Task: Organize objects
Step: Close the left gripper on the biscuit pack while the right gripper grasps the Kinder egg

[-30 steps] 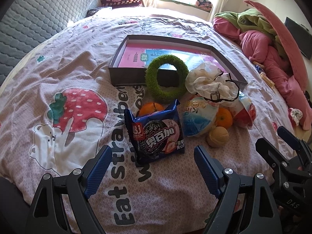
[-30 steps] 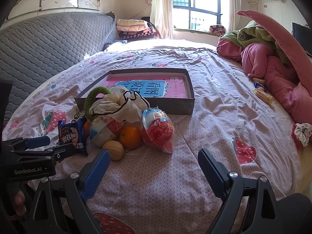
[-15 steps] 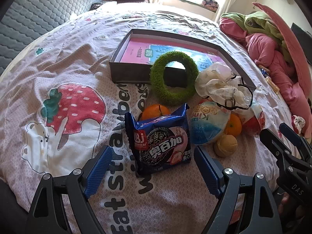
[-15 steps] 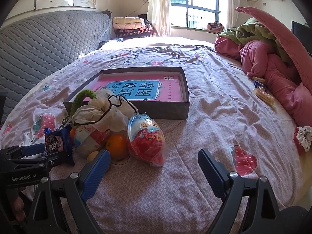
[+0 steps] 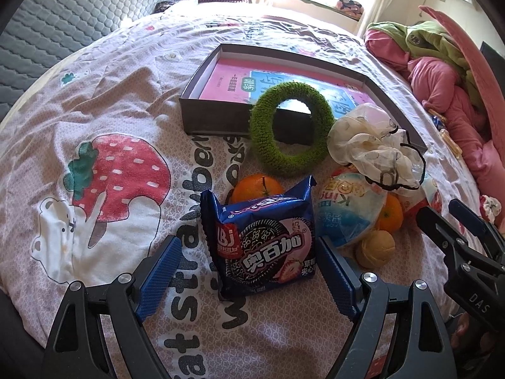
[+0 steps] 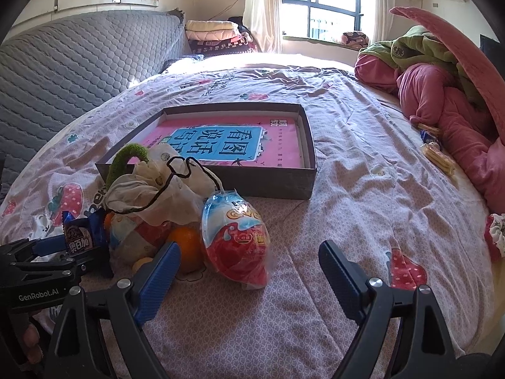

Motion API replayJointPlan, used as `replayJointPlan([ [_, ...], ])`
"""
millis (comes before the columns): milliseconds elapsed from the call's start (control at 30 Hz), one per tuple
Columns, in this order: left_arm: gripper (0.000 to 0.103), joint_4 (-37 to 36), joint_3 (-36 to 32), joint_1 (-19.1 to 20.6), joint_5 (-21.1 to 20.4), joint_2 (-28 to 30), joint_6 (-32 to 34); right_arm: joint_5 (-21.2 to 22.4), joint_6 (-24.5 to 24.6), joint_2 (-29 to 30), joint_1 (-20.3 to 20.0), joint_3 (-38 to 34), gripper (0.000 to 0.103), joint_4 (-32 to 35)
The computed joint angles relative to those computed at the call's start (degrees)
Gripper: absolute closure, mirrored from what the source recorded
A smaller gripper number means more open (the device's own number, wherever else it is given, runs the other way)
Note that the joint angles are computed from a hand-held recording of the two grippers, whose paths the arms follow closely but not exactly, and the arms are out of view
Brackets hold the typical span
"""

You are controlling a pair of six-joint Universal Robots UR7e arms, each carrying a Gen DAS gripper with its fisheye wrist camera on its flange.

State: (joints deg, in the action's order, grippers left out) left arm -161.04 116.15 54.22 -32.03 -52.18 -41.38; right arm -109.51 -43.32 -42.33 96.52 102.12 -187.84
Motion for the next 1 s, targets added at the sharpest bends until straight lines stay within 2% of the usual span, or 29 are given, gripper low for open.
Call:
replayJointPlan([
  [333,0.016,0.18,-0.47,0.42,0.49,0.46,-0.47,-1.33,-1.76,1.81,0.17,-2.24,0.036,2.40],
  [467,0.016,-0.06,-0.56,0.72,0.13,0.52,-0.69,-0.03,-2.60,2.02,0.06,-2.36,0.050,2.30],
  [633,0.016,-1.14,-0.37,1.05,-0.39,0.55,-0.45,0.66,-2.80,2.10,-0.21,-2.47,0.050,2.31],
  [767,0.017,-4.79,0.39,1.14,-0.71,0.70,-0.32,1.36,-3.04,2.08,-0.40,-2.27,0.051,1.71],
  [867,0.023,-4.20,0.21,1.04,-0.37,0.82,0.35,1.52,-3.35,2.10,-0.34,-2.04,0.051,0.99],
  [1000,0.042,-5.77,0.41,0.87,-1.24,0.90,2.37,2.07,-3.75,1.96,-0.42,-1.63,0.051,-0.05],
])
